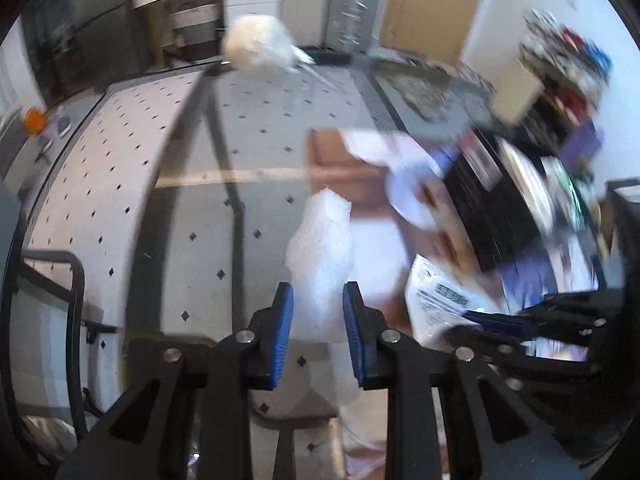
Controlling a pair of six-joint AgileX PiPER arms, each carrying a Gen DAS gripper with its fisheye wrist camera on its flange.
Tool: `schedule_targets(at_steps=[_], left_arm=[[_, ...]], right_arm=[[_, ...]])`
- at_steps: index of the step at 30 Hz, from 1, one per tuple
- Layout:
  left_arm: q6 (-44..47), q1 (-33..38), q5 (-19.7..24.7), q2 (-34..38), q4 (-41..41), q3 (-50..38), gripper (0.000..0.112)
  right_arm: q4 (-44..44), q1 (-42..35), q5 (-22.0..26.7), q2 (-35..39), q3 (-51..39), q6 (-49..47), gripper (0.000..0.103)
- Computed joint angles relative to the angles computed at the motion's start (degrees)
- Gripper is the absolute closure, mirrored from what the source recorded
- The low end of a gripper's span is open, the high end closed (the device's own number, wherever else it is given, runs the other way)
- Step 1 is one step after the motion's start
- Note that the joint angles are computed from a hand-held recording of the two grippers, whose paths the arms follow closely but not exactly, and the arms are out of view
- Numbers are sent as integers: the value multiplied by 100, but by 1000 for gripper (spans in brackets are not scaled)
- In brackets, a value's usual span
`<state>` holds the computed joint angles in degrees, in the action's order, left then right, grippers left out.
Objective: Organize soft objects
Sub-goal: 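Grasp the white barcode packet with right tool while left tool grasps the white foam strip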
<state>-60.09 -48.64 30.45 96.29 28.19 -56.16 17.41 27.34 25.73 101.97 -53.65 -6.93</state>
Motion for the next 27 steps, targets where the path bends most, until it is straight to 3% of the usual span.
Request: schedule_targets(at_steps=[3,6,10,12,13,14,15,16,17,19,23,25,27], left_arm=[[-214,-560,57,184,28,-180,88],[-639,-1261,340,477,314,-592,88],[-537,-1766,487,937,93,-1270,88],[-667,-1992,946,1318,324,-1820,87],[-691,-2037,1072,1390,372,-1950,86],[-679,-2045,1115,1396,361,-1981,85],[-586,-2038,1172,1424,294,-2038,77],[-454,-2014,1221,1441,200,-2062,58],[-396,-1992,1258,1452,160,-2067,55],[-361,-1904,1280,1387,179,-1980,54],[81,-1710,1493,1409,40,-2143,52],[158,-1578,1294,1328,-65,-2076,33],[623,-1434,1071,1384,-465,-2134,29]], right_arm=[[508,-341,-40,-736,1007,-968,93],[1147,-1305,-24,-1526,2010,-2267,93],[1429,-2728,249,-2184,2641,-3413,93],[1862,-3232,477,-2224,2721,-4123,92],[2157,-3426,599,-2184,2737,-4551,87],[2473,-3614,733,-2140,2745,-5043,75],[2696,-3758,762,-2067,2736,-5456,68],[2797,-3848,723,-2034,2712,-5639,54],[2843,-3927,729,-2050,2706,-5787,39],[3127,-4089,715,-2168,2754,-6654,24],[3001,-3722,249,-1887,2564,-6952,24],[2963,-3615,211,-1915,2613,-7113,24],[2818,-3432,68,-1875,2622,-7019,24]])
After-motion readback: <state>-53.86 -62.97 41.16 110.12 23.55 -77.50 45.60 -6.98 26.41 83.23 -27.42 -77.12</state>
